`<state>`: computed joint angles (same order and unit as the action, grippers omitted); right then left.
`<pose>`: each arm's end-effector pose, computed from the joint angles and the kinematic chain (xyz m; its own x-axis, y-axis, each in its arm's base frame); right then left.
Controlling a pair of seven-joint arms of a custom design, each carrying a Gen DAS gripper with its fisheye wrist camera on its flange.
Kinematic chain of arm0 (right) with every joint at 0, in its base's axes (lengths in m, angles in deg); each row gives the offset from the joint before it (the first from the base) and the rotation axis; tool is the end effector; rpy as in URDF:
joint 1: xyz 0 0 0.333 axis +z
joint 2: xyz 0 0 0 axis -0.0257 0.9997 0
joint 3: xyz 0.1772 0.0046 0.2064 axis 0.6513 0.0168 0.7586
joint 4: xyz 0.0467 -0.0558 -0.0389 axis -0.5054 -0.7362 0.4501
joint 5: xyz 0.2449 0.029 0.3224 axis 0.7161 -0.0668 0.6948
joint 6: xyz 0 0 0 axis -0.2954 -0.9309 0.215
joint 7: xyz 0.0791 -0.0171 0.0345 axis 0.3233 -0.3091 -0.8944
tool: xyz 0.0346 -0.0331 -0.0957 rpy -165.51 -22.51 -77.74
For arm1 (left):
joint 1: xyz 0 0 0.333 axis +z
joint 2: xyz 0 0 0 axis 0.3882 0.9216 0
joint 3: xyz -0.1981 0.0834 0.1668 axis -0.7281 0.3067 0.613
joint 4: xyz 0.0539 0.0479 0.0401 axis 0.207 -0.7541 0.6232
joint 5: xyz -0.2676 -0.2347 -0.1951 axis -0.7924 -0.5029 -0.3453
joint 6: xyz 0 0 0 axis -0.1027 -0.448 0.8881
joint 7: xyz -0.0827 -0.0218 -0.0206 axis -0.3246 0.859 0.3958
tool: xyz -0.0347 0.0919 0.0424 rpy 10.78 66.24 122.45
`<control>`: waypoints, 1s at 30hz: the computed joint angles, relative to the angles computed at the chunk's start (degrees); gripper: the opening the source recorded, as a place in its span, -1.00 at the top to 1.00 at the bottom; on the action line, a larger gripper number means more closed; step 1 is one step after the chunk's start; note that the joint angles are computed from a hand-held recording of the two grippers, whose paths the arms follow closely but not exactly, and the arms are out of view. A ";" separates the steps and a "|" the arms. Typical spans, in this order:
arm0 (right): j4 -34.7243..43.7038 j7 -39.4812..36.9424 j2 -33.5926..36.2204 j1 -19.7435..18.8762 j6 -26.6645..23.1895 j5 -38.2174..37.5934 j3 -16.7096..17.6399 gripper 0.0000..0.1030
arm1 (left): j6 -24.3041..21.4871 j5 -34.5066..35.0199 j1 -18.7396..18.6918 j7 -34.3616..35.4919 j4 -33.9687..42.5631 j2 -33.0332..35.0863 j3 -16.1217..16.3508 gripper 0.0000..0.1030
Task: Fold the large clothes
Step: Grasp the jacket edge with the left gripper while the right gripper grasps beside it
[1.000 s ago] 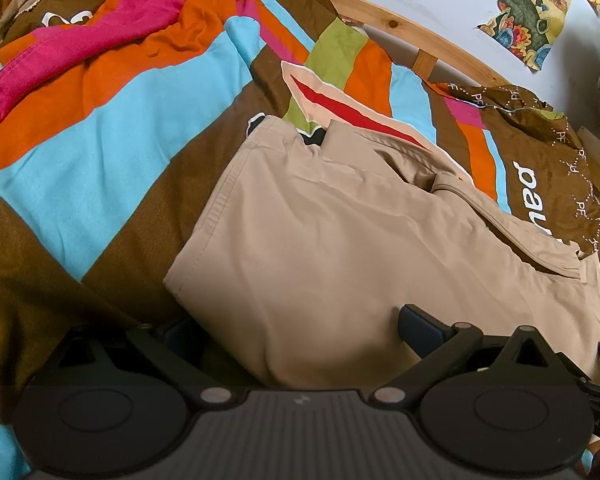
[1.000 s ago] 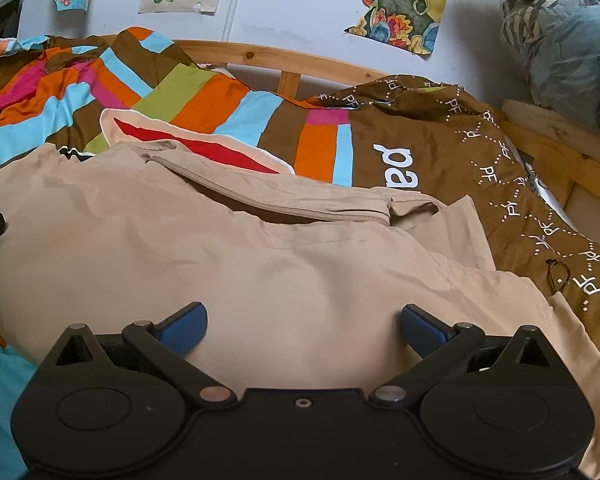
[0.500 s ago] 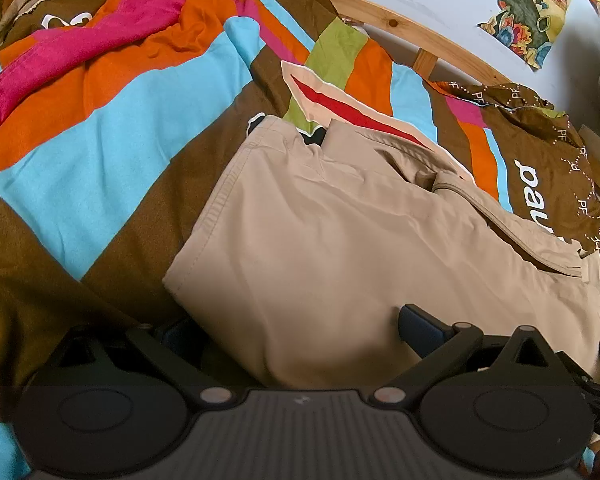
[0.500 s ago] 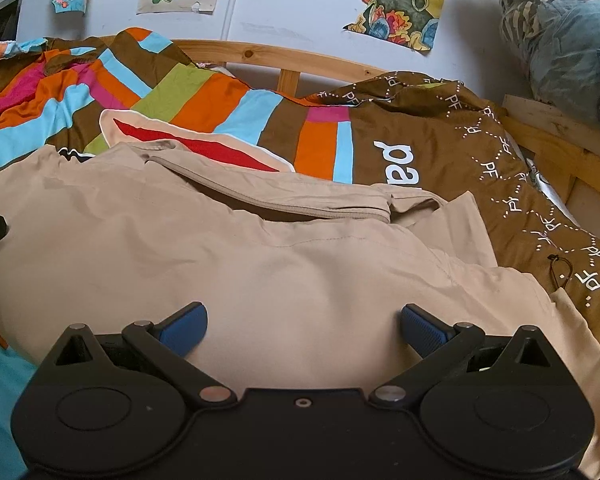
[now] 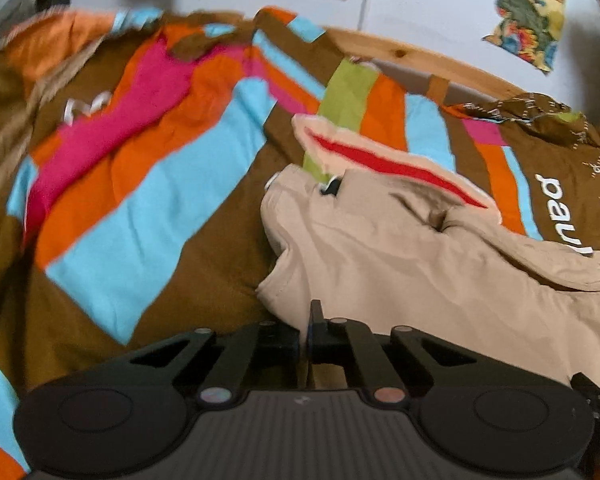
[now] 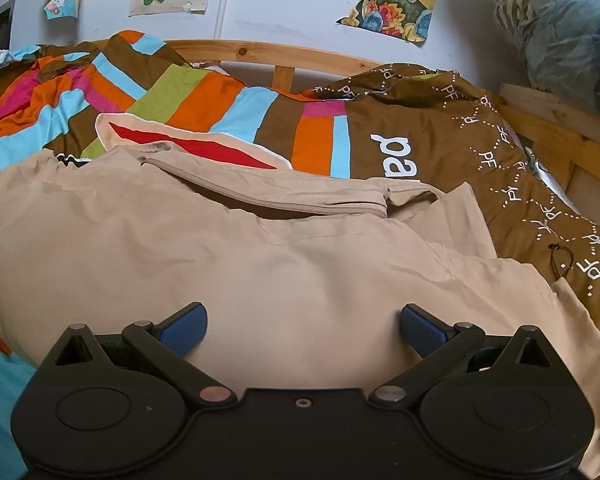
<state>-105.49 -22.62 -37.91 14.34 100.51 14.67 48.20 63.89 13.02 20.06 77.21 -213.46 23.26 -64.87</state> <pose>0.5978 0.1795 0.5011 0.5709 -0.8010 0.1800 -0.3782 -0.4512 -0.8083 0.4594 -0.1277 0.5226 0.6285 -0.7617 0.1572 -0.4318 -0.5099 -0.7440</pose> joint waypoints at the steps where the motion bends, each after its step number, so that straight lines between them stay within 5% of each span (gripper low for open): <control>1: 0.29 0.49 0.12 -0.05 -0.46 -0.18 -0.11 -0.99 | 0.02 0.42 0.00 0.44 0.54 -0.12 -0.14 0.98; 10: 1.66 5.27 0.10 -0.58 -3.84 -1.20 -0.61 -0.99 | 6.03 8.52 0.03 10.74 9.75 3.65 -2.36 1.00; 19: 6.08 8.43 0.94 -2.71 -6.71 5.47 -1.52 -0.98 | 2.38 3.98 -4.88 25.13 26.45 17.42 -2.61 1.00; 25: 14.97 10.10 4.08 -8.99 -22.60 24.70 -3.11 -0.95 | 1.07 1.66 -7.73 32.57 31.80 22.24 -1.99 1.00; 30: 19.96 15.66 7.08 -13.07 -32.36 32.84 -3.24 -0.95 | 0.27 -0.19 -9.63 37.29 35.47 25.43 -1.71 1.00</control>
